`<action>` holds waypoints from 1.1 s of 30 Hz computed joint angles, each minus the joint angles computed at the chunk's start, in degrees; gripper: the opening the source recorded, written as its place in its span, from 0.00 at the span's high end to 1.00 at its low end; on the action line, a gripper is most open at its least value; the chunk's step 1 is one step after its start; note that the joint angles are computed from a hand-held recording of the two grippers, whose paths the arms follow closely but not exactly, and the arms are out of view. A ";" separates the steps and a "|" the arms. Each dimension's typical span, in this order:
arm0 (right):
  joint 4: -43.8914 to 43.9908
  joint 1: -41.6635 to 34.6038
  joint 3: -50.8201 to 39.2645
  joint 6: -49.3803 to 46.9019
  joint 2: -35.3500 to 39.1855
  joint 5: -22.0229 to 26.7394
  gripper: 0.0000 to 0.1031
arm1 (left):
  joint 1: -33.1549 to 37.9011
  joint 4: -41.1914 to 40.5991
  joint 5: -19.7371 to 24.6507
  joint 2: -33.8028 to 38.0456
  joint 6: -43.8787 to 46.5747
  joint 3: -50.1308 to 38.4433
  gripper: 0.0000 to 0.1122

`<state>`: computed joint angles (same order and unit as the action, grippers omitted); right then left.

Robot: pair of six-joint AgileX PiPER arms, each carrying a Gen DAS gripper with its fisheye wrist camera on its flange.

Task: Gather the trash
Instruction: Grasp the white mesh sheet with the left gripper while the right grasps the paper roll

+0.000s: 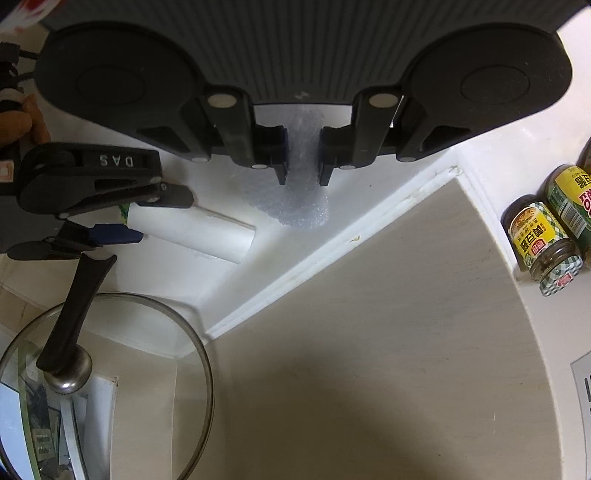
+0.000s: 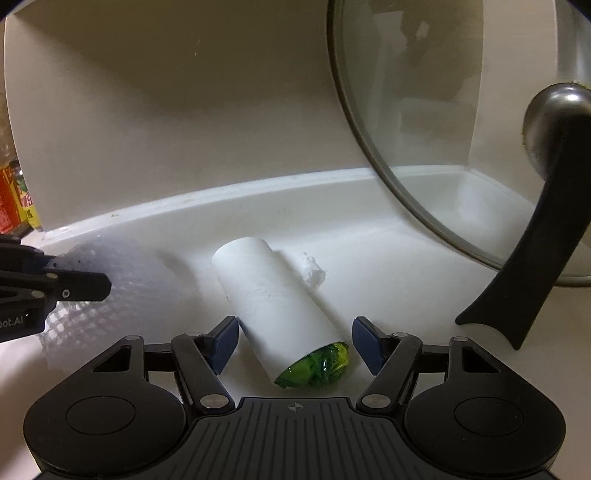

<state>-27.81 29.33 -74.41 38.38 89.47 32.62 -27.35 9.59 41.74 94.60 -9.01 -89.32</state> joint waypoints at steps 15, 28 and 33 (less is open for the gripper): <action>-5.73 5.46 3.69 7.48 -5.93 4.15 0.45 | 0.55 -3.75 0.90 -0.83 3.05 -0.62 0.88; -19.52 24.90 3.39 27.97 -13.34 22.38 0.46 | 5.18 -13.90 3.04 -15.80 11.43 10.20 0.88; -24.62 38.08 1.35 37.75 -13.03 34.24 0.48 | 8.95 -19.82 6.45 -24.14 17.35 16.18 0.88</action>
<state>-52.44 67.41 -73.06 76.13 76.43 66.85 -18.41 -10.23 48.19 70.45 8.34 -73.14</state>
